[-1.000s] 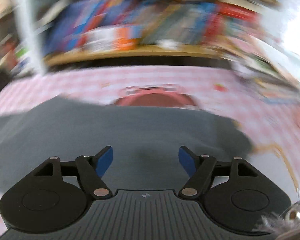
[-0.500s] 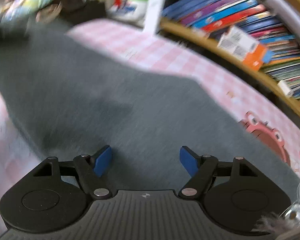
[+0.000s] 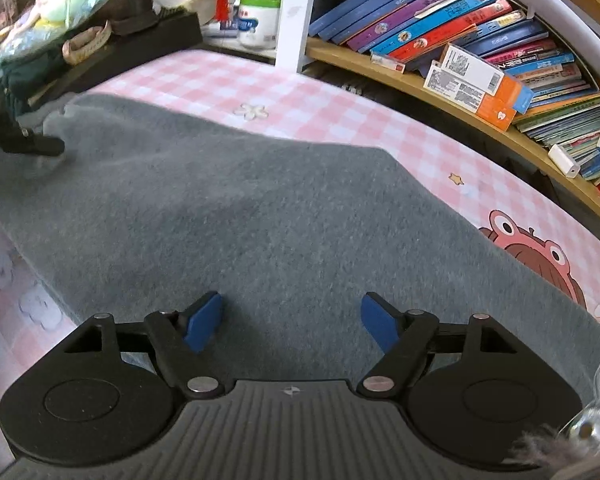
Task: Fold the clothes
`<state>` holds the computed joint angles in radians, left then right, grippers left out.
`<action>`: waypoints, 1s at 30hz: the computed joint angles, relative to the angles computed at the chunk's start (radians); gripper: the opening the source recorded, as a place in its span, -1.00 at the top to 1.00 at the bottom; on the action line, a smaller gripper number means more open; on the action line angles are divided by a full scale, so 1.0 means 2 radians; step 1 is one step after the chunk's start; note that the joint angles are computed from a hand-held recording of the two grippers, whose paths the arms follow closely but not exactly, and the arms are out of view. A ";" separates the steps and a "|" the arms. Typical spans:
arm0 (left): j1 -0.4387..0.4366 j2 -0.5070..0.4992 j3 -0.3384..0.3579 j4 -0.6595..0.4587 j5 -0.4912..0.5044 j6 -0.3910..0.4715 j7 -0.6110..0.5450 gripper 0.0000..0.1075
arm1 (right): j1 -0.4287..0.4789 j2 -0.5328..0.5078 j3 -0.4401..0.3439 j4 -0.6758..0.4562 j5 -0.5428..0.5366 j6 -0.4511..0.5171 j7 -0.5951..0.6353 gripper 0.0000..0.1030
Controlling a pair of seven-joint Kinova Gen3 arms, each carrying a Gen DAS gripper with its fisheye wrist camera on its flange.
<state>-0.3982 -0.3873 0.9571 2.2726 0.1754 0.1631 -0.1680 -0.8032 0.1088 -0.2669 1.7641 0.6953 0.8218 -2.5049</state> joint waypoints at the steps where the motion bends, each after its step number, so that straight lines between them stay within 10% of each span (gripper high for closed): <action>1: -0.004 0.001 0.004 -0.002 -0.001 0.000 0.000 0.19 | -0.001 -0.002 0.001 0.002 0.004 -0.005 -0.010 -0.45; 9: -0.031 -0.004 0.026 0.005 0.015 -0.023 0.010 0.26 | -0.007 0.009 -0.001 -0.012 -0.013 0.005 0.009 -0.46; 17: -0.054 0.005 0.047 0.016 0.037 -0.047 0.008 0.72 | -0.005 0.007 0.002 -0.010 -0.026 0.000 0.017 -0.47; 30: -0.115 -0.070 0.095 -0.146 -0.039 0.119 -0.115 0.75 | 0.058 -0.066 0.002 0.057 -0.041 -0.116 0.012 -0.52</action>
